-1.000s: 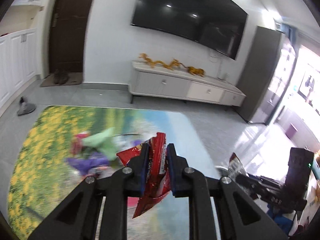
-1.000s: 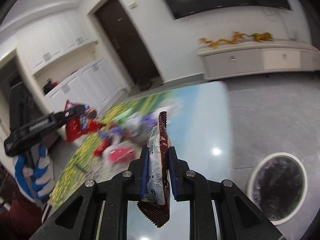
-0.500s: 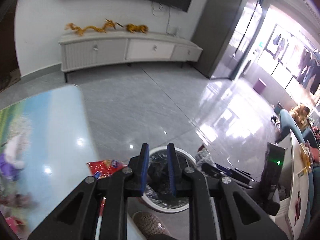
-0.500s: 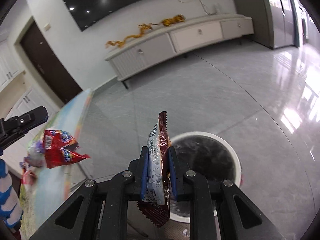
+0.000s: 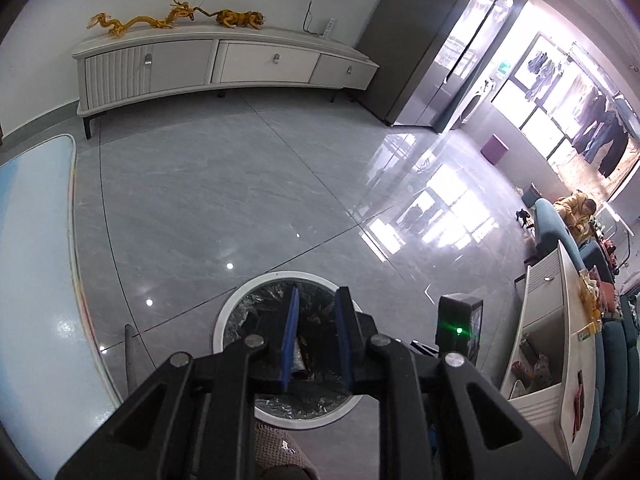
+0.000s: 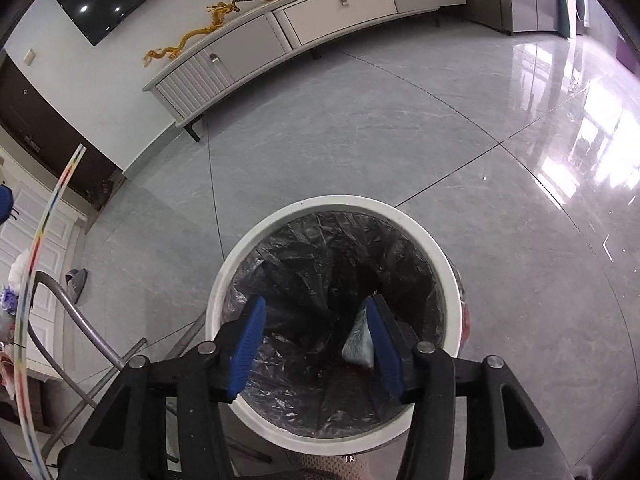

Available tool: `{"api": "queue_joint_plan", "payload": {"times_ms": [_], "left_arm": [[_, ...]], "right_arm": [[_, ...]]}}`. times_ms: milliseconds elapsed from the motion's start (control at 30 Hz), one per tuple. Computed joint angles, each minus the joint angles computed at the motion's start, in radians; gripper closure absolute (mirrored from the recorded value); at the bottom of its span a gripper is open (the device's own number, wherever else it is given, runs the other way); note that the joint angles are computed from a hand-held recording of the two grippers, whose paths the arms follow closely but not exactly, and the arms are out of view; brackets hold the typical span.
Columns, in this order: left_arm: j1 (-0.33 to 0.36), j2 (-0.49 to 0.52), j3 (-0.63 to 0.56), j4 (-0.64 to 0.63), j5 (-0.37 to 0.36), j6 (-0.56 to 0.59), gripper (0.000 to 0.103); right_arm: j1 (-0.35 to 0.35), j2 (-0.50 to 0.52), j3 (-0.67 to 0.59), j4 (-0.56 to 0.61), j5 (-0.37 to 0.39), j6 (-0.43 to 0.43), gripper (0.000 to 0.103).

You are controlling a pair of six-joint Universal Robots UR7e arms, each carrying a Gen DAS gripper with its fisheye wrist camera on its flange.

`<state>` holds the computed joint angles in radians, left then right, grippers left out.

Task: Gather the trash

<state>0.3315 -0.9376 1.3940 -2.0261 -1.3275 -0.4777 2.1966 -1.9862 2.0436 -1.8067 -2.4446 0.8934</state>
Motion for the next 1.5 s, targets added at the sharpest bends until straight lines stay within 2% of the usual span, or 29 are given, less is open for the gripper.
{"api": "queue_joint_plan", "payload": {"times_ms": [33,100,133,167,233,333,433,567,667,800,967,1067,1233,1267,1400,1433,1500], "left_arm": [[0.003,-0.009,0.002,0.002,0.009,0.002,0.082],[0.002,-0.027,0.005,0.004,0.036,-0.001,0.067],[0.001,-0.039,0.01,0.006,0.053,-0.002,0.056],[-0.001,-0.052,0.017,0.007,0.079,-0.006,0.052],[-0.002,-0.07,0.03,0.013,0.101,-0.012,0.052],[-0.001,-0.103,0.054,0.022,0.14,-0.031,0.052],[-0.006,-0.135,0.082,0.029,0.194,-0.043,0.052],[-0.005,-0.167,0.099,0.049,0.279,-0.057,0.052],[0.0,-0.193,0.107,0.069,0.335,-0.076,0.052],[0.01,-0.225,0.117,0.091,0.374,-0.103,0.052],[0.021,-0.249,0.124,0.113,0.416,-0.126,0.052],[0.024,-0.249,0.119,0.128,0.426,-0.133,0.052],[0.036,-0.242,0.116,0.133,0.439,-0.149,0.052],[0.038,-0.241,0.116,0.137,0.444,-0.151,0.052],[0.043,-0.25,0.127,0.138,0.45,-0.156,0.052],[0.045,-0.252,0.13,0.137,0.45,-0.16,0.052],[0.048,-0.254,0.133,0.13,0.446,-0.163,0.052]], "right_arm": [[0.001,-0.003,0.003,-0.001,0.0,0.0,0.052],[0.005,-0.009,0.012,-0.011,-0.003,-0.003,0.051],[0.001,-0.017,0.024,-0.026,-0.002,-0.015,0.05],[-0.005,-0.021,0.035,-0.051,0.005,-0.029,0.049],[-0.018,-0.025,0.058,-0.116,0.029,-0.068,0.049],[-0.047,-0.022,0.117,-0.287,0.074,-0.162,0.044],[-0.075,0.025,0.16,-0.47,0.145,-0.248,0.042],[-0.088,0.174,0.144,-0.679,0.239,-0.441,0.042],[-0.113,0.274,0.103,-0.768,0.268,-0.52,0.042],[-0.177,0.364,0.051,-0.836,0.253,-0.518,0.041],[-0.248,0.456,0.013,-0.912,0.293,-0.481,0.039],[-0.273,0.492,0.017,-0.944,0.313,-0.493,0.038],[-0.275,0.513,0.019,-0.929,0.252,-0.545,0.034],[-0.265,0.516,0.018,-0.938,0.217,-0.576,0.032],[-0.224,0.537,0.018,-0.951,-0.01,-0.724,0.032],[-0.225,0.534,0.02,-0.937,-0.038,-0.734,0.032],[-0.234,0.516,0.029,-0.884,-0.028,-0.739,0.031]]}}
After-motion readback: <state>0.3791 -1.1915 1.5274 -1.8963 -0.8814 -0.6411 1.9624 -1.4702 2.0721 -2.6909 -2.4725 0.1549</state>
